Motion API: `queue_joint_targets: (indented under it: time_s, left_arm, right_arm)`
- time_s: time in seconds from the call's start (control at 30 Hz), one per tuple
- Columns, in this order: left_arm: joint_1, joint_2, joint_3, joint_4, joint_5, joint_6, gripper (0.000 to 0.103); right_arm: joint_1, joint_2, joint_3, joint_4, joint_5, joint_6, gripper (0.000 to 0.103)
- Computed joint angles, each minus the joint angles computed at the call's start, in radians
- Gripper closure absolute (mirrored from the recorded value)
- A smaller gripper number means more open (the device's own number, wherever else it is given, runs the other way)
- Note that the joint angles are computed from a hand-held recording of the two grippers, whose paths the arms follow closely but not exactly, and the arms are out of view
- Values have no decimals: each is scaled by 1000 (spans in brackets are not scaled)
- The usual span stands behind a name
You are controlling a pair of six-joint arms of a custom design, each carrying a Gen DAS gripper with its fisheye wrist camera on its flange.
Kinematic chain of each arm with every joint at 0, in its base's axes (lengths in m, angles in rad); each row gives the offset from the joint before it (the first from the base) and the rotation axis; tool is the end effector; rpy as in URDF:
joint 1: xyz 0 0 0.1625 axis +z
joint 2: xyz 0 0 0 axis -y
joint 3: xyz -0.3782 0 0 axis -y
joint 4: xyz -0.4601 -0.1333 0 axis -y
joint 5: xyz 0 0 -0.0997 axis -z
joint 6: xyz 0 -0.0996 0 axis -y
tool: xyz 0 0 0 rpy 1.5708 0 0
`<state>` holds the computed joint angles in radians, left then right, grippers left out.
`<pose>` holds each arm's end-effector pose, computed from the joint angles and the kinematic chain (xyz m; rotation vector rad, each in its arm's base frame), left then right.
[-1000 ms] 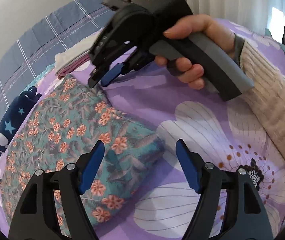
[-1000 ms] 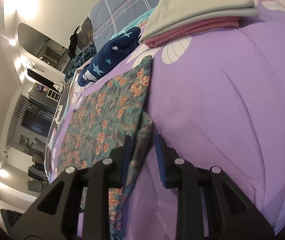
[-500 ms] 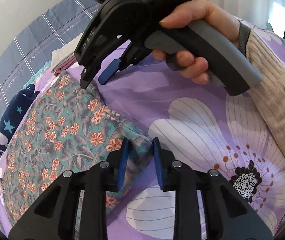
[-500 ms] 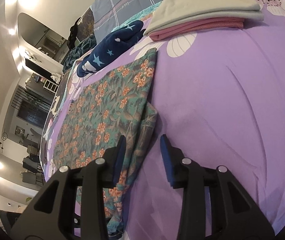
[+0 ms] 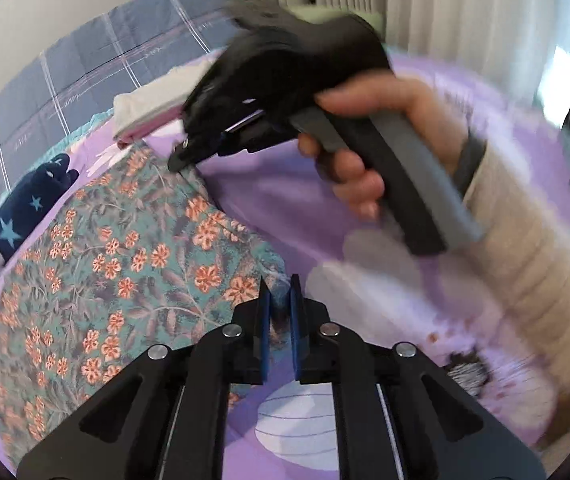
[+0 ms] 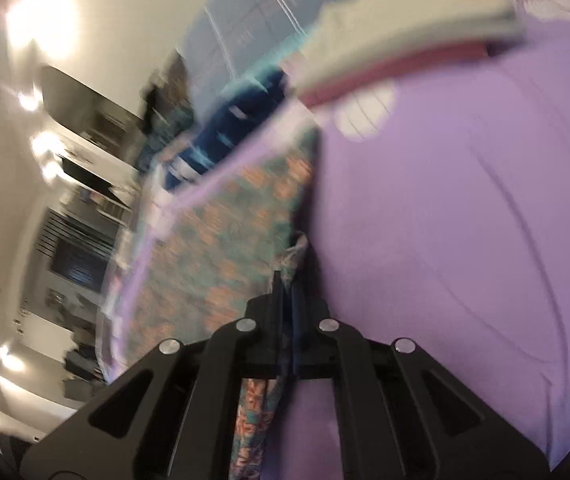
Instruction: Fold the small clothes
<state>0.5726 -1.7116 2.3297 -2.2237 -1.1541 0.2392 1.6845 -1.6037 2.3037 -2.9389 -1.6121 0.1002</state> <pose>-0.2629 -0.3760 0.1828 1.5899 2.2506 -0.2604 0.1827 -0.4616 0.2277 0.0012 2.9383 -1.0204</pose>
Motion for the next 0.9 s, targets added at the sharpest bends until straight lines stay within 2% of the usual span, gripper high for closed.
queue_joint_targets:
  time_s: [0.03, 0.07, 0.13, 0.2, 0.27, 0.33, 0.47, 0.6, 0.77, 0.83, 0.87, 0.9]
  left_arm:
    - [9, -5, -14, 12, -26, -9, 95]
    - [14, -9, -18, 19, -41, -14, 95]
    - [35, -3, -29, 28, -75, -14, 95]
    - [40, 6, -17, 35, -82, -22, 95]
    - [29, 12, 3, 40, -74, -32, 95]
    - [23, 17, 15, 34, -68, -35, 95]
    - [12, 13, 10, 44, -72, -36, 95]
    - [17, 36, 14, 19, -60, -13, 95]
    - [31, 30, 6, 35, -79, -15, 95]
    - [31, 30, 6, 34, -80, -10, 95]
    - [32, 32, 8, 31, -81, -8, 94]
    - [34, 35, 8, 30, -84, -7, 94]
  right_arm:
    - [8, -4, 5, -32, 15, -17, 100]
    - [21, 3, 3, -51, -4, -25, 100]
    - [41, 33, -9, -74, -84, -24, 100]
    - [36, 70, -29, -50, -153, 9, 100]
    - [4, 75, -28, -35, -116, 37, 100]
    - [0, 65, -23, -42, -95, 33, 101]
    - [14, 70, -19, -76, -104, 13, 101]
    - [0, 71, -14, -75, -96, 34, 100]
    - [44, 41, 6, -156, -191, 19, 101]
    - [40, 12, 19, -148, -155, -3, 101]
    - [32, -7, 26, -132, -87, -31, 101]
    - [32, -9, 22, -110, -49, -55, 101]
